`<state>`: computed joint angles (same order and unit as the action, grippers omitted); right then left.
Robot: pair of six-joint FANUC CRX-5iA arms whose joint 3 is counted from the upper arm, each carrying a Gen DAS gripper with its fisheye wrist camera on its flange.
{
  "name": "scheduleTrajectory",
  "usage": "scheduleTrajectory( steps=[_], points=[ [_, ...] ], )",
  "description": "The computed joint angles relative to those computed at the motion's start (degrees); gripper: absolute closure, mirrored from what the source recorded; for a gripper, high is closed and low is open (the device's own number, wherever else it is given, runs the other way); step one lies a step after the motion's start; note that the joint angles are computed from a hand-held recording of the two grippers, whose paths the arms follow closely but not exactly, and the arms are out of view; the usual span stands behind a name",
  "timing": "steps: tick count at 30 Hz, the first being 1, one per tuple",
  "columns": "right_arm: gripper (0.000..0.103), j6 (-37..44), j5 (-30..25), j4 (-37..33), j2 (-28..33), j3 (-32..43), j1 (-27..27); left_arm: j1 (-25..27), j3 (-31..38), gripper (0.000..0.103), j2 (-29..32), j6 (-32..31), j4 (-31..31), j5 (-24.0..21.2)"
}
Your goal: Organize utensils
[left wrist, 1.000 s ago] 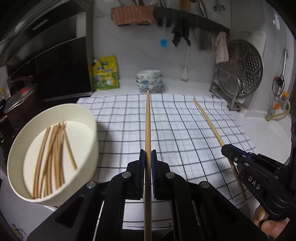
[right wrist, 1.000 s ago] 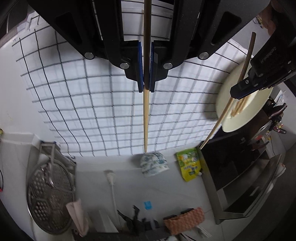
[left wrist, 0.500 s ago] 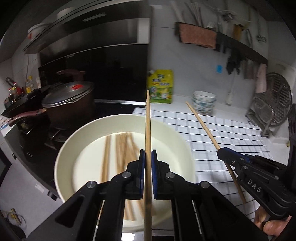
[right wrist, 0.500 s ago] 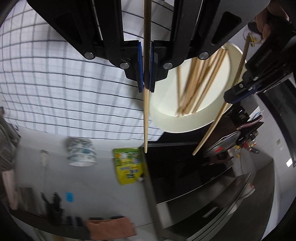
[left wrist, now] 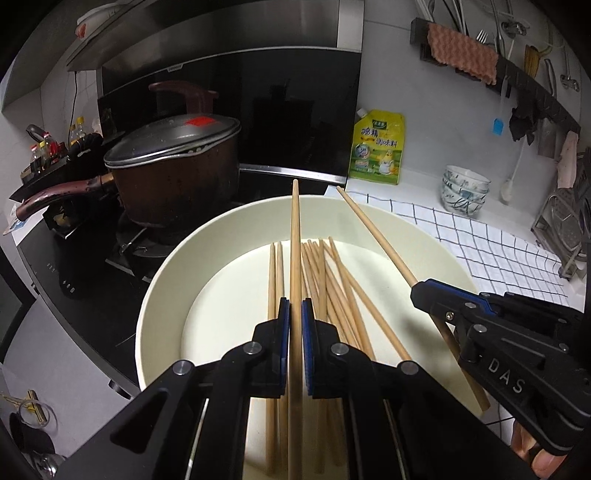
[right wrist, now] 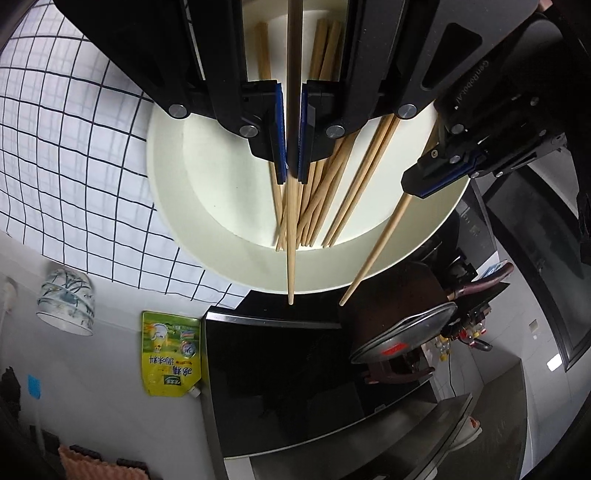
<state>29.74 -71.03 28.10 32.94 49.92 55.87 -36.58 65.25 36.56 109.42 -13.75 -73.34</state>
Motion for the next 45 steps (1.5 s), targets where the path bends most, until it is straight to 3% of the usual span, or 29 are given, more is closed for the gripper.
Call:
scheduleTrajectory(
  steps=[5,7,9,12,17,30,45],
  points=[
    [0.096,0.5,-0.5,-1.5,0.5,0.5,-0.6,0.2,0.5,0.09,0.8,0.5,0.1,-1.0],
    [0.09,-0.8,0.6,-0.7,-0.6,-1.8,-0.6,0.1,-0.1,0.052,0.3,2.0,-0.6,-1.0],
    [0.087,-1.8,0.7,0.6,-1.3,-3.0,-0.5,-0.3,-3.8,0.026,-2.2,4.5,-2.7,1.9],
    [0.087,-3.1,1.4,2.3,-2.5,-5.2,-0.1,-1.0,-4.6,0.027,-3.3,5.5,-5.3,2.2],
    [0.08,-5.1,1.4,4.9,-4.0,-7.8,0.8,-0.9,-4.9,0.025,-3.8,6.3,-5.4,1.3],
    [0.076,-8.4,1.0,7.3,-6.4,-11.9,2.9,-1.9,-7.2,0.023,-5.9,7.2,-6.3,0.8],
    [0.061,-12.5,0.0,11.6,-9.5,-16.3,5.2,-3.4,-9.2,0.009,-8.4,7.8,-7.9,0.9]
  ],
)
